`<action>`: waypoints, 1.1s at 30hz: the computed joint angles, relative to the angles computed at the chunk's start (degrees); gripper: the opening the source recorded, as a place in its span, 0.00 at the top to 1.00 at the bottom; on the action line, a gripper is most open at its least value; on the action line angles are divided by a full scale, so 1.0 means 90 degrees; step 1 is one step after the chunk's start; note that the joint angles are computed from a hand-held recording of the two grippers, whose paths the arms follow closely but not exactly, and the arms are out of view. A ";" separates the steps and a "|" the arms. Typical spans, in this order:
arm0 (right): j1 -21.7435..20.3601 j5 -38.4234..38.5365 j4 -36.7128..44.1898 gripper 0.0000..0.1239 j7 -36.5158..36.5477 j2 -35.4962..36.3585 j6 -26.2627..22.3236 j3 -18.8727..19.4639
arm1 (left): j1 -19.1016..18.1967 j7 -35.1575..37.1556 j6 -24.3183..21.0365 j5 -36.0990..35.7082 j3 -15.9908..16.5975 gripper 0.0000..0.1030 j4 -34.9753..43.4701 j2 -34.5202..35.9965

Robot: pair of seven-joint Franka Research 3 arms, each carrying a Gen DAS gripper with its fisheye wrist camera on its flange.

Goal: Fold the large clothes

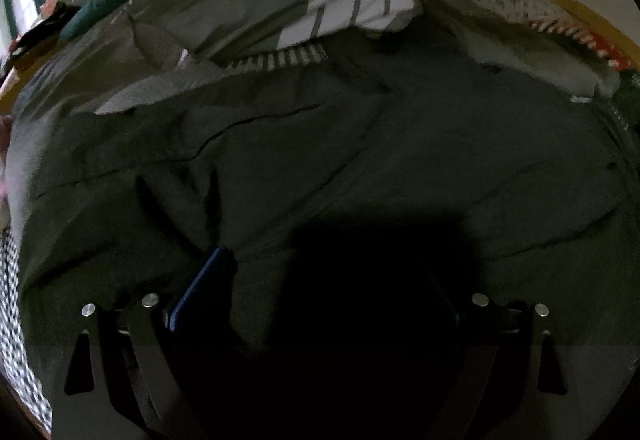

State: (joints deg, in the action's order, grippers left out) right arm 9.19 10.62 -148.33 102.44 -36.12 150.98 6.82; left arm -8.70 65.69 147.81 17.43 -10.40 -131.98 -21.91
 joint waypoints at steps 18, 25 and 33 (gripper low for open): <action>-0.1970 0.0556 -0.0638 0.22 -0.1204 -0.1532 -0.0657 -0.1701 | -0.2517 -0.0007 -0.0306 0.2376 -0.1532 0.12 0.3542 0.3323; -0.2373 0.1106 -0.0804 0.21 -0.1681 -0.1407 0.0027 -0.2083 | -0.3531 0.0124 -0.1070 0.2434 -0.1066 0.12 0.5681 0.4843; -0.1610 0.2022 -0.0716 0.23 -0.3066 -0.0808 -0.0318 -0.2711 | -0.3752 0.0159 -0.1096 0.1019 -0.0863 0.12 0.6832 0.5672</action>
